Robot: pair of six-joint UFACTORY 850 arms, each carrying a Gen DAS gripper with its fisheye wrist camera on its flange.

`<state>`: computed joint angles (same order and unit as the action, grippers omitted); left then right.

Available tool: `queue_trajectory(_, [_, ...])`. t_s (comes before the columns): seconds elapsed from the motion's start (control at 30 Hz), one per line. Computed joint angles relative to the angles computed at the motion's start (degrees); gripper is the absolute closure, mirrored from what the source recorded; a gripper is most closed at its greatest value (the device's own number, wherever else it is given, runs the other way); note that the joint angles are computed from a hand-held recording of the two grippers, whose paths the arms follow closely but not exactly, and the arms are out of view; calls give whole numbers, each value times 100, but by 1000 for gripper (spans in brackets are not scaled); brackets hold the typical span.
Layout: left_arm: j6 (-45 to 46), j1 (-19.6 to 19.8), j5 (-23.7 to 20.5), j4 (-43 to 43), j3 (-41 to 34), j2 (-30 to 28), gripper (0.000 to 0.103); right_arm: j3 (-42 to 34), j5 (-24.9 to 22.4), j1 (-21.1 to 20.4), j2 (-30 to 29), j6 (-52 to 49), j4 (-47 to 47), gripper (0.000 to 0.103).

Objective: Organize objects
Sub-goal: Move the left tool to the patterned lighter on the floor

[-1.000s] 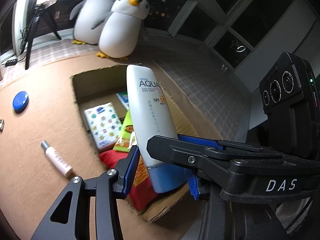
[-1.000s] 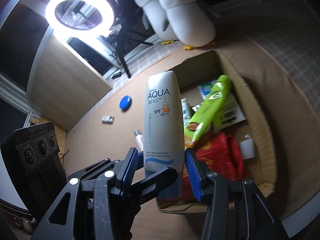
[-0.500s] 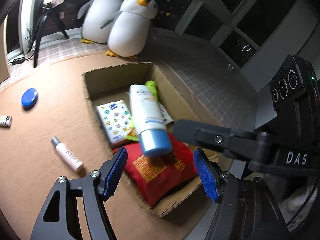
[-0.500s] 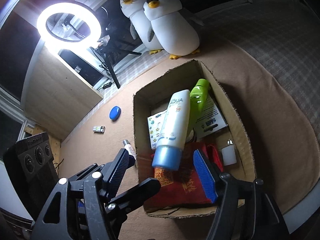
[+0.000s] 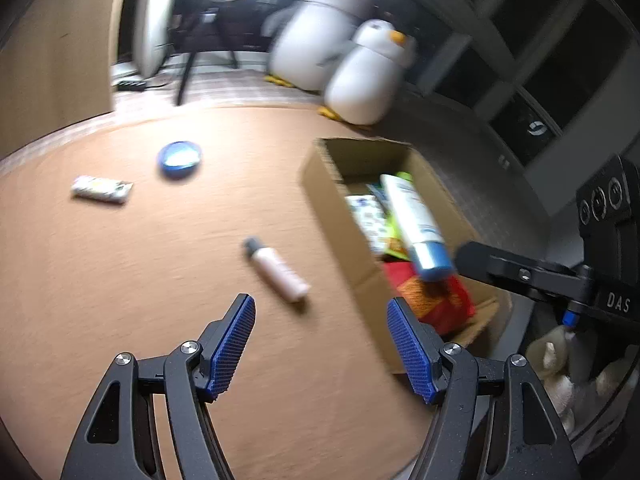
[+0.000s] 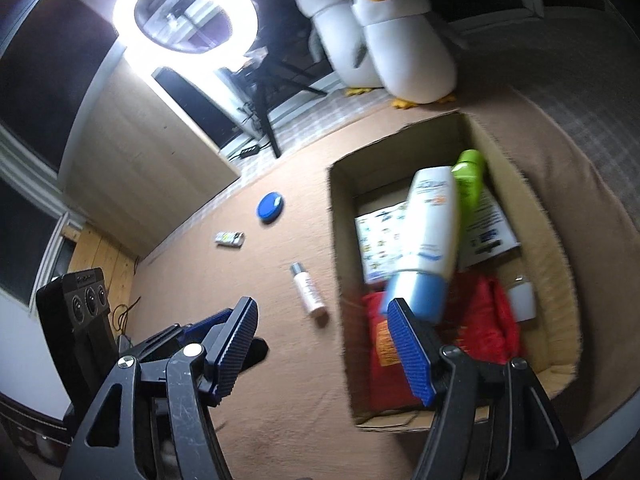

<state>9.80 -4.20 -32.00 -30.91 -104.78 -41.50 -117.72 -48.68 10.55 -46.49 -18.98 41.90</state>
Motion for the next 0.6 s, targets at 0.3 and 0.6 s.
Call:
queue_trajectory(0.3, [-275, 467, 325, 74, 812, 447, 31, -93, -138, 283, -123, -10, 67, 39])
queue_trajectory(0.6, [-775, 894, 302, 440, 564, 311, 31, -264, -184, 582, -252, 125, -258, 39])
